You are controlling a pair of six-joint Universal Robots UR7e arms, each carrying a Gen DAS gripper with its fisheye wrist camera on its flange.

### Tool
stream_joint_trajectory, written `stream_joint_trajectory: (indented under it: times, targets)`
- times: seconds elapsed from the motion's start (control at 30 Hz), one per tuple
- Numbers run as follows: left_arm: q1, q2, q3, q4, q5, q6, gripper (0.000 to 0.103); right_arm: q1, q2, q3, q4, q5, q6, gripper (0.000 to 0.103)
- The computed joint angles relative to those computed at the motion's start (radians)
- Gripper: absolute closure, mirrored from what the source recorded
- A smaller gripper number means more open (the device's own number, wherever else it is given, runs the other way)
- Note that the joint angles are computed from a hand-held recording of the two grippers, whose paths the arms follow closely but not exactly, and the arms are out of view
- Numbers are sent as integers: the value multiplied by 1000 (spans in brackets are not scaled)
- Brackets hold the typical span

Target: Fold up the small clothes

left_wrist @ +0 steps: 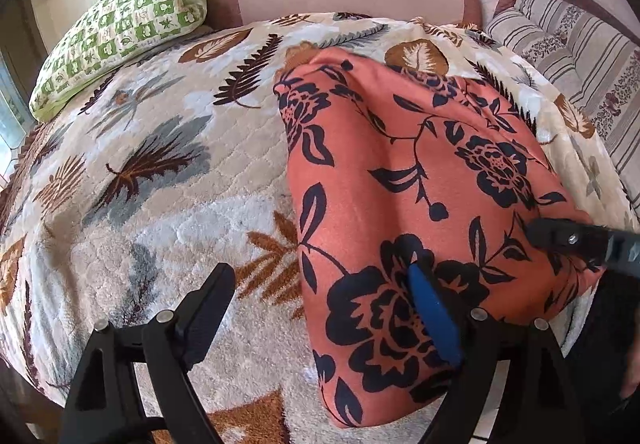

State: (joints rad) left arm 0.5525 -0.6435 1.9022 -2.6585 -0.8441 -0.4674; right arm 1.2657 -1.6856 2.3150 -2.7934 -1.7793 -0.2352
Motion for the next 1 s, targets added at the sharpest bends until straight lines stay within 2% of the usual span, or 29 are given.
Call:
stream_joint_trajectory:
  times: [0.07, 0.1, 0.2, 0.3, 0.37, 0.5, 0.63, 0.73, 0.83, 0.93, 1.0]
  targets:
    - [-1, -1, 0, 4, 2, -4, 15, -34, -4, 53, -112, 53, -56, 76]
    - [-2, -1, 0, 7, 2, -6, 15, -31, -7, 57, -118, 50, -56, 76]
    - [-2, -5, -3, 22, -1, -8, 15, -12, -12, 32, -58, 22, -26, 77]
    - [-5, -7, 1, 22, -4, -14, 15, -18, -44, 10, 20, 47, 30, 77]
    - [-5, -9, 3, 23, -5, -18, 15, -16, -67, 13, 42, 53, 37, 77]
    - [-8, -7, 6, 19, -2, -19, 15, -6, -77, 45, 26, 23, 4, 76]
    - [-9, -8, 7, 20, -2, -21, 15, -40, -53, 81, -64, 50, -51, 76]
    - [-8, -9, 7, 19, -5, -20, 15, -18, -60, 59, -14, 24, -38, 76]
    - [-10, -8, 8, 19, -4, -25, 14, -16, -83, 36, 53, 40, 12, 76]
    - [-9, -7, 5, 25, -3, -28, 13, -5, -97, 38, 55, 48, 4, 76]
    - [-6, -7, 3, 28, -3, -27, 11, 3, -68, 35, 49, 9, -3, 76]
